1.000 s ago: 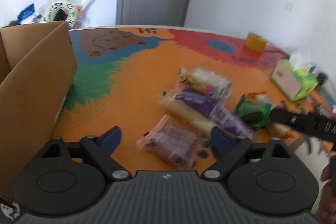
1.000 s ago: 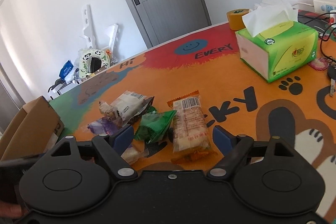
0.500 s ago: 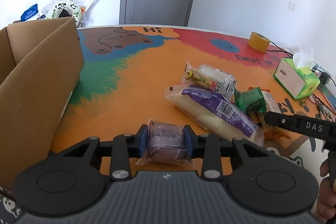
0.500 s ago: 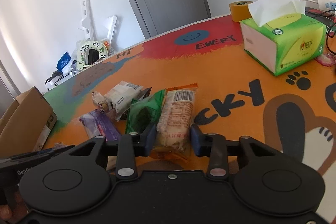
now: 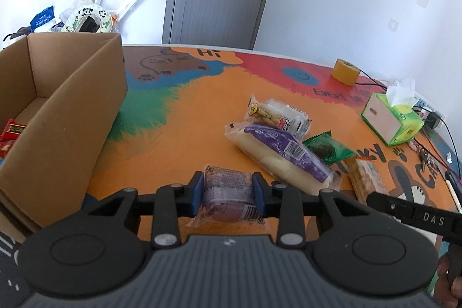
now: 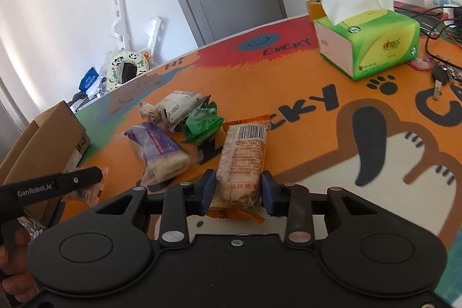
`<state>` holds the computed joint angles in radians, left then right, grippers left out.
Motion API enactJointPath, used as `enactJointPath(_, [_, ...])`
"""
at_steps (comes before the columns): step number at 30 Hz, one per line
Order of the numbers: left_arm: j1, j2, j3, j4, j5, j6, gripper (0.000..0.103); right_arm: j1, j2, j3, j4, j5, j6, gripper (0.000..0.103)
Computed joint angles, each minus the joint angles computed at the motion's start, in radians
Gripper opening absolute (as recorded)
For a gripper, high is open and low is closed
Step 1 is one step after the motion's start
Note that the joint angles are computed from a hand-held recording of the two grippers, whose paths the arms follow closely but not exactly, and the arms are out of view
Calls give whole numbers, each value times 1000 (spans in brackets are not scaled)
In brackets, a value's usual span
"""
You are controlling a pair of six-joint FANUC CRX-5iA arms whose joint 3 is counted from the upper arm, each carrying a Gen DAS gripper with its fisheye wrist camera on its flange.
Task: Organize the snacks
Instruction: 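Grasp the purple-brown packet with the left gripper while the right grasps the bread packet, then carry both packets over the cardboard box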
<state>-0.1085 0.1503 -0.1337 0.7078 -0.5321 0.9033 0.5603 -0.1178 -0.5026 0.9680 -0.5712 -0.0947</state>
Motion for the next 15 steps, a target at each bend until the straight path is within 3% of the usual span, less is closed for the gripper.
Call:
enactJointPath(3, [4,-2,-4,3,-2,-2,34,6,-1,6,-15,-22,-3,38])
enactJointPath(10, [7,13,12,-4,-15,12,34,7,48,37,28,-55,-4,64])
enactJointPath(15, [9,16,9,26,-16,-7,35,17,93,71,49,-97,31,64])
